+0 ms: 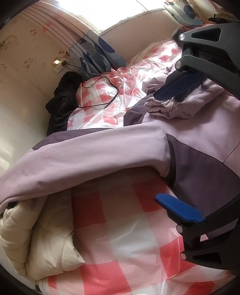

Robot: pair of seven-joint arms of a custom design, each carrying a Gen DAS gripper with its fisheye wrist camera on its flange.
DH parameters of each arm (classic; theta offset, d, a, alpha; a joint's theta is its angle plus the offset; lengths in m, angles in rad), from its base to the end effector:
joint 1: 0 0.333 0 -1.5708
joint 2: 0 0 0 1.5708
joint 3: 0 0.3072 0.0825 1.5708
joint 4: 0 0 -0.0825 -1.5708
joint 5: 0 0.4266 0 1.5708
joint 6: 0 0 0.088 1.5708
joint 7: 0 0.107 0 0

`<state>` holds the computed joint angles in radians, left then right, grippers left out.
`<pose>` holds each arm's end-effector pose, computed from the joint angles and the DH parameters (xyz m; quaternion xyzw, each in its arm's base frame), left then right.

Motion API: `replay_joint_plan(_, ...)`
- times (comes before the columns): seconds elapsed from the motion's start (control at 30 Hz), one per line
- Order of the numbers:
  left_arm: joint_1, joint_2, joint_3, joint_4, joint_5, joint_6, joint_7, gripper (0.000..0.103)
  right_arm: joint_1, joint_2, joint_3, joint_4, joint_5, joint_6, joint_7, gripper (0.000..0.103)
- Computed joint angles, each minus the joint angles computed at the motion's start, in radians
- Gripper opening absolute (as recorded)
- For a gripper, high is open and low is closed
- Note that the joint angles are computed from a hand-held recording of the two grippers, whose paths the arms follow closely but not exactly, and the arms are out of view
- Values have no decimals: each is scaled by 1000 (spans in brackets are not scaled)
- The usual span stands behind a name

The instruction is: Fold large clothes

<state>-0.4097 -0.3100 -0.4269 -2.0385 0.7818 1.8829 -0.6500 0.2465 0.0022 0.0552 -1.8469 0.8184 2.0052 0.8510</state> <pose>0.3793 -0.3745 0.5852 -0.8861 0.1723 -0.3256 0.2814 0.5836 0.2275 0.5284 -0.8427 0.3817 0.1433 0.3517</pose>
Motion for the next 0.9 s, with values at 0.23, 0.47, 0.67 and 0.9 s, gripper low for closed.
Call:
replay_joint_plan(0.23, 2, 16, 12, 14, 48, 103, 87, 96, -32, -91, -29, -36, 55, 33, -48, 97)
replay_joint_plan(0.47, -17, 298, 31, 272, 202, 257, 505, 96, -170, -201, -142, -106, -28, 319, 66, 97)
replay_joint_plan(0.67, 0, 417, 113, 280, -233, 275, 724, 96, -243, -55, -159, -51, -80, 157, 128, 97)
replay_joint_plan(0.9, -39, 405, 117, 324, -120, 178, 679, 96, -240, -153, -154, -143, 27, 255, 47, 97)
